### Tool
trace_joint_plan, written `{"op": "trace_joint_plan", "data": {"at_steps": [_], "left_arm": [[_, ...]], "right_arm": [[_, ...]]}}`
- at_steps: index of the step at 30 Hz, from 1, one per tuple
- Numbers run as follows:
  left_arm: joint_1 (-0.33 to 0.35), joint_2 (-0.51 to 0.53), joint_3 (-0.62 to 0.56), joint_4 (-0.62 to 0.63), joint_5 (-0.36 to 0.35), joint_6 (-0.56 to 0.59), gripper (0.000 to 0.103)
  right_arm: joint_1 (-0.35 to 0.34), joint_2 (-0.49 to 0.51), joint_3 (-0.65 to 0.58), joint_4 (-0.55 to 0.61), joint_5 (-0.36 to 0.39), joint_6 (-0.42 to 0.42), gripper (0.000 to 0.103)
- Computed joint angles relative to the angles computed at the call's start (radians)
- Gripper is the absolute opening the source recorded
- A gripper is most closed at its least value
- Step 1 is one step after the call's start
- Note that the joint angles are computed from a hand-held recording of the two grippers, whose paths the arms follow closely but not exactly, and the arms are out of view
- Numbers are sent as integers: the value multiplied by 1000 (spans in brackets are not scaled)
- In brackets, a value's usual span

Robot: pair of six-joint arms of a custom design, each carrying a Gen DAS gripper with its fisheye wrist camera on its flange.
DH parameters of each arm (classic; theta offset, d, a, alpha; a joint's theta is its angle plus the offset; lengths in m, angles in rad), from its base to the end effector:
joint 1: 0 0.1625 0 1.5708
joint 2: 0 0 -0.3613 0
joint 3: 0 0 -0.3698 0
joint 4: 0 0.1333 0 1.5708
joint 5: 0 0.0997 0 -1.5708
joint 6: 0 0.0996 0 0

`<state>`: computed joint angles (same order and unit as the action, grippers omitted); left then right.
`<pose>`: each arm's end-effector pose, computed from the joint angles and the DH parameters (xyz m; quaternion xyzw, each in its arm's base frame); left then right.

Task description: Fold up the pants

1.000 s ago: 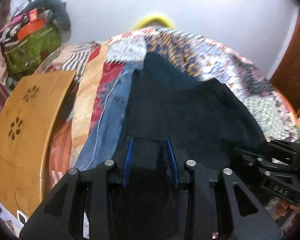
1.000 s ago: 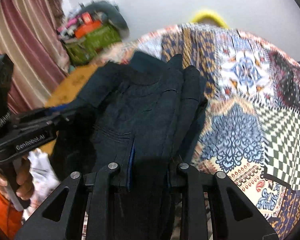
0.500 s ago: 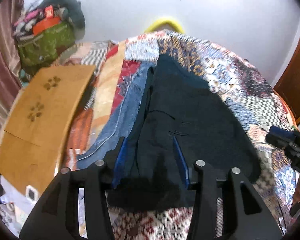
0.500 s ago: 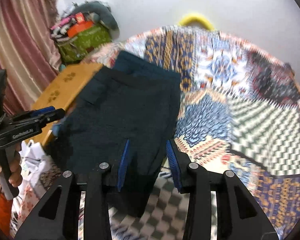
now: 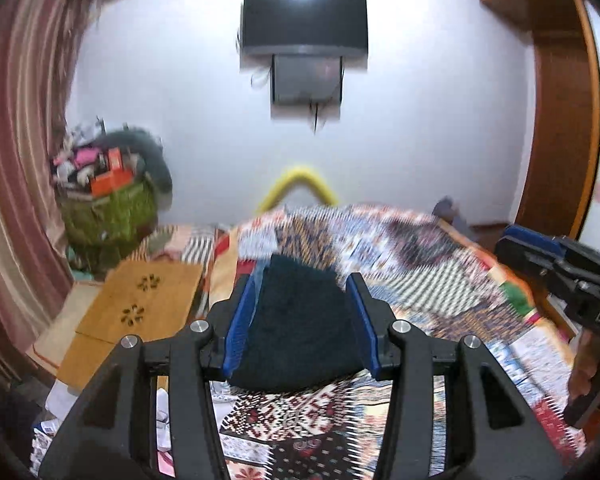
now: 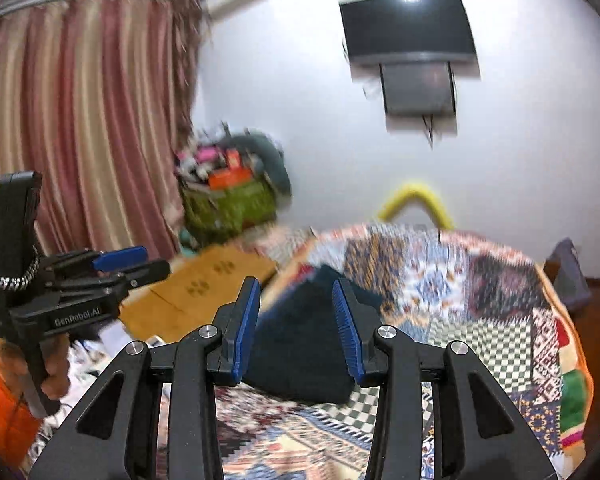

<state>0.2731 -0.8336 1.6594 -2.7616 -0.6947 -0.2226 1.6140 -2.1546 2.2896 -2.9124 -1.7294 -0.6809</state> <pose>-0.5303 -0.3664 0.1342 0.3899 0.8044 -0.4065 0.1891 0.1302 -0.2893 0.4723 0.2487 -0.7836 0.5166 0.2392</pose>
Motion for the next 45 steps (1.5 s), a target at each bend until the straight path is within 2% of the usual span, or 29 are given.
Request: {"op": "trace_joint_plan", "data": {"at_steps": [3,6,9,10,12,13,16,17,22,25,30,45], "left_arm": [[-79,-65,84,-37,53,-38,48],[-157,-111,159,-56,129,-78,54],[-209,-147,216,-54,170,-125,64],[-230,-161,238,-44,191,-155,68],[-252,-179,261,-19,204,-200,78],[-266,-191,278,-11,213,-224,85],[-294,-215,306,19,226,-272,99],[-299,-217,310,23,230,-279,101],[-322,-244,330,79,240,-337,103],[-325,-252,336,100,234,-361,103],[-319,-253,341,96,226,-373,103],[-312,-253,353,104,224,-391,103]], "right_arm": [[102,-84,56,-23,-42,-2,36],[182,-142,104,-44,-88,-5,36],[247,-191,147,-55,-144,-5,37],[244,-203,155,-54,-142,-10,40],[271,-215,172,-68,-177,-5,53],[290,-218,180,-75,-202,-2,62],[334,-206,203,-143,-271,-9,77],[344,-200,205,-158,-288,-8,85],[364,-193,218,-219,-328,4,103],[393,-185,230,-258,-380,-9,103],[421,-195,241,-261,-414,-18,103],[395,-224,252,-241,-402,-3,103]]}}
